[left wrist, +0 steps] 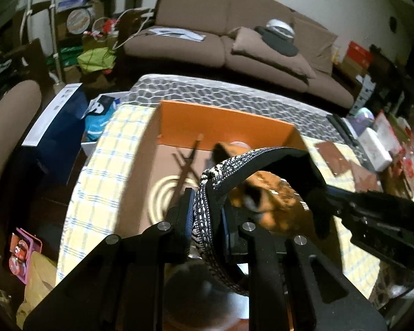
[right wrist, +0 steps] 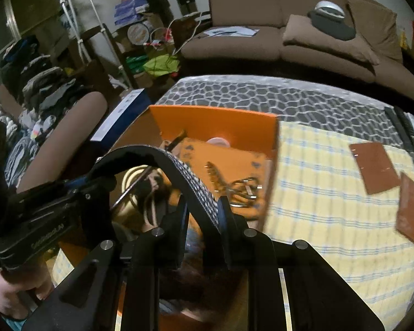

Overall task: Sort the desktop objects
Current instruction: 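Carry the headband over the orange box with the left gripper, then open the left gripper to drop the headband into the orange box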

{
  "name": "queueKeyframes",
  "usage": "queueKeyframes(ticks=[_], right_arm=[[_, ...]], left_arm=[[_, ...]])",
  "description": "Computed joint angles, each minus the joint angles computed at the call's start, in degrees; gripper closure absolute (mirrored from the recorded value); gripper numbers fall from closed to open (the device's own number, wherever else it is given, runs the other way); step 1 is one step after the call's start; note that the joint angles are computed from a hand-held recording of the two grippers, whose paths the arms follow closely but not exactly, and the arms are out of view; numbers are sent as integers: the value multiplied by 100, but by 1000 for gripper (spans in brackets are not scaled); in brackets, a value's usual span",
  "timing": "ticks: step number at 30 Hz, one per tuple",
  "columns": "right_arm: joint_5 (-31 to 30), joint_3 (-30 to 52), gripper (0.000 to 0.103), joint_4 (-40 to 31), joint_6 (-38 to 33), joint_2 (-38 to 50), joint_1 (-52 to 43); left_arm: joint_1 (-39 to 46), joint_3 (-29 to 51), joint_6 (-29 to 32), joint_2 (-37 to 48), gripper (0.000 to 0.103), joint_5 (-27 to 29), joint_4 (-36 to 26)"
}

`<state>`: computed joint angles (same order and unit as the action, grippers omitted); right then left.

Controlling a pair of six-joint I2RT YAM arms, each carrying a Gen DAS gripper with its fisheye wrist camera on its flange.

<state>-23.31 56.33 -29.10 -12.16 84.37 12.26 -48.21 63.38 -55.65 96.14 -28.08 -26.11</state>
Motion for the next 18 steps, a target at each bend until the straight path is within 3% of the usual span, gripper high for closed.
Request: queueKeyframes(ticks=[6,14,18], right_arm=[[448,-69,81,367,277,382,530],[806,-138,77,548,330,587,688],[806,-213,66,546,322,409,633]], left_arm=[[502,-492,200,-99,87,286,411],[710,-272,344,247,87,189,507],[665,-202,202,318,86,56,418]])
